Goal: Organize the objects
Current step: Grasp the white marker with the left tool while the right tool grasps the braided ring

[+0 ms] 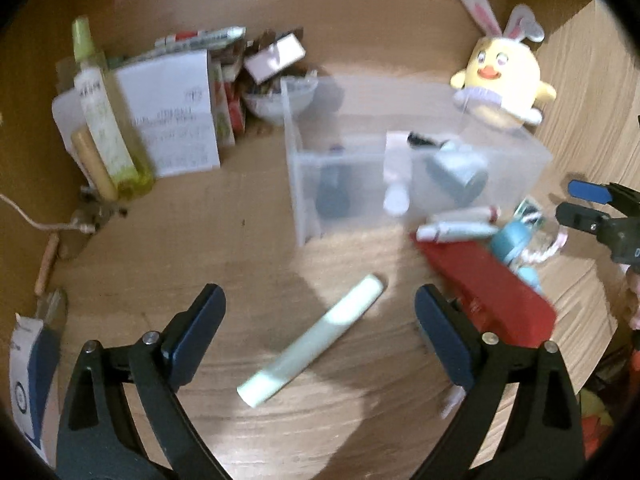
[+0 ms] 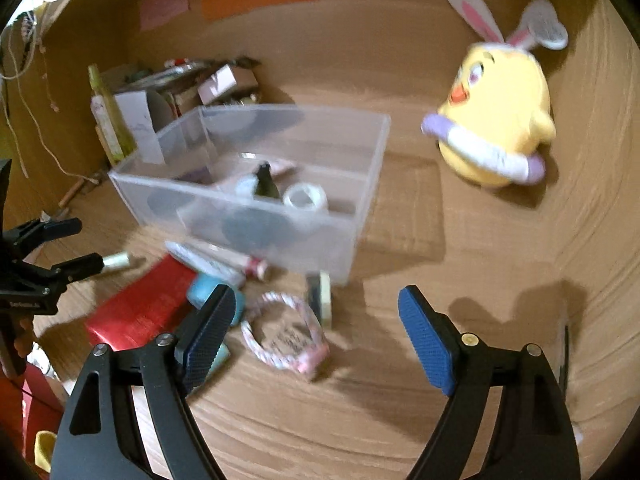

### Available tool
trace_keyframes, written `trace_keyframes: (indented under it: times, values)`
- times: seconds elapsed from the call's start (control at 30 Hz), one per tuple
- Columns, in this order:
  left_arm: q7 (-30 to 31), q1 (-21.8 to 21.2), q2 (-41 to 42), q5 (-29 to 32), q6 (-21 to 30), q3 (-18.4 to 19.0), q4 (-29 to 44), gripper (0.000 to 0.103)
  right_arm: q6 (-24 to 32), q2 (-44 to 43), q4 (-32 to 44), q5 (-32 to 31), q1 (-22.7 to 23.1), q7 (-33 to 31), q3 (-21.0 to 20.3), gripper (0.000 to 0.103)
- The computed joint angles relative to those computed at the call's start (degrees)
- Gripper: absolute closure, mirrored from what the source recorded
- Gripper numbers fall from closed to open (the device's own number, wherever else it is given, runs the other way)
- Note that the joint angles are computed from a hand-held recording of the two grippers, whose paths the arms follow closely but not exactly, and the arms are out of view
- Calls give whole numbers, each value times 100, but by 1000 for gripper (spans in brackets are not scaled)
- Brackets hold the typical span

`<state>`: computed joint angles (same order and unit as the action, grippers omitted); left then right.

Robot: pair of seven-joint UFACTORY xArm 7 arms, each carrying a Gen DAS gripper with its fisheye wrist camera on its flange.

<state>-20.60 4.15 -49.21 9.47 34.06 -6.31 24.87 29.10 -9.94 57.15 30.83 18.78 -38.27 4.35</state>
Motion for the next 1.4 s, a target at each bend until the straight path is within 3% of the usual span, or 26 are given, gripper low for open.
trace_keyframes:
  times: [0.1,0.3,0.53,0.6,0.8,1.13,1.4]
  values:
    - [84,-67,59,-53,68,88,-78,27,39,54,-59,-43,-33,30,-4,26]
    - [185,-163,87,-232,98,224,-150,47,208,137,3,-7,-44,38,22,48]
    - [58,-63,-9,-173,68,77,-213,75,258,-51,-263,-14,-78,61,-14,58]
    - [23,-52,-34,-163,55,62,-231,88,309,-79,-291,70,-68,2,-55,70]
    - [-223,2,-177,-112,62,-55,-307,88,243,-143,-344,141,-49,-48,-37,92]
    - [-534,83,-648,-28,-43,-118,-328,88,174,-490,-434,602,58,-271,-250,92]
    - [-671,114,-765,-81,-460,-109,-173,88,78,-615,-192,1149,226,-605,-398,92]
